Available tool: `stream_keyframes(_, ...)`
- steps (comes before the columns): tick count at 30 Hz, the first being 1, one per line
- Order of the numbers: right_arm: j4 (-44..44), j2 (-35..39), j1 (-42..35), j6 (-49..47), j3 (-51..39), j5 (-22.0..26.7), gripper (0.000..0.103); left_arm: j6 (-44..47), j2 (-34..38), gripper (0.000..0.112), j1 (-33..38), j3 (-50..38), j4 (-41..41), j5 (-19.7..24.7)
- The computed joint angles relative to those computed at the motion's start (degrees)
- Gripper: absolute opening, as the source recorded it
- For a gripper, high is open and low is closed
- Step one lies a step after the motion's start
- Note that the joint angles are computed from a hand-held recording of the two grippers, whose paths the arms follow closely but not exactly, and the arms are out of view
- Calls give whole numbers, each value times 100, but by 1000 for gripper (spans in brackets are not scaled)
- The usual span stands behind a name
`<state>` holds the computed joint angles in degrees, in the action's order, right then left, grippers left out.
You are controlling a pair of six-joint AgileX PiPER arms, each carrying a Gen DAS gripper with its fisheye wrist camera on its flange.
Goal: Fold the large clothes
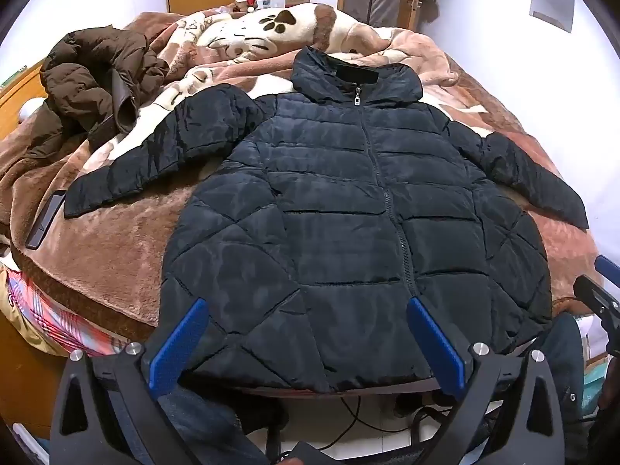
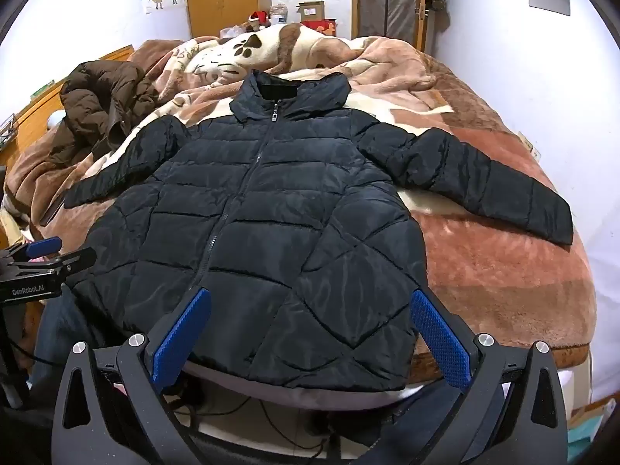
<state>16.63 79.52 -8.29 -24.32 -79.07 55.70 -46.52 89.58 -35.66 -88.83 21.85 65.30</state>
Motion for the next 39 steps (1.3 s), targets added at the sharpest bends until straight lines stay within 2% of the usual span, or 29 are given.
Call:
stream_keyframes(7,-27,23,31,33,2,-21,103,181,-161,103,99,153,-122,-65)
stream_keyframes(8,-42,24,38,41,2,-24,103,98,21,103,72,-8,10,75)
stream_keyframes(14,-74,46,50,77,-34,23,103,362,-30,103,362,162,-184,-124)
stream_keyframes(16,-95,38,65,91,-30,14,103,177,-24,103,128,67,-21,75)
stream_keyframes(20,-85,38,58,80,-30,17,103,126,45,103,66,-41,44,173)
stream_keyframes(39,-90,65,53,80,-53,46,103,135,90,103,41,-130,49,262)
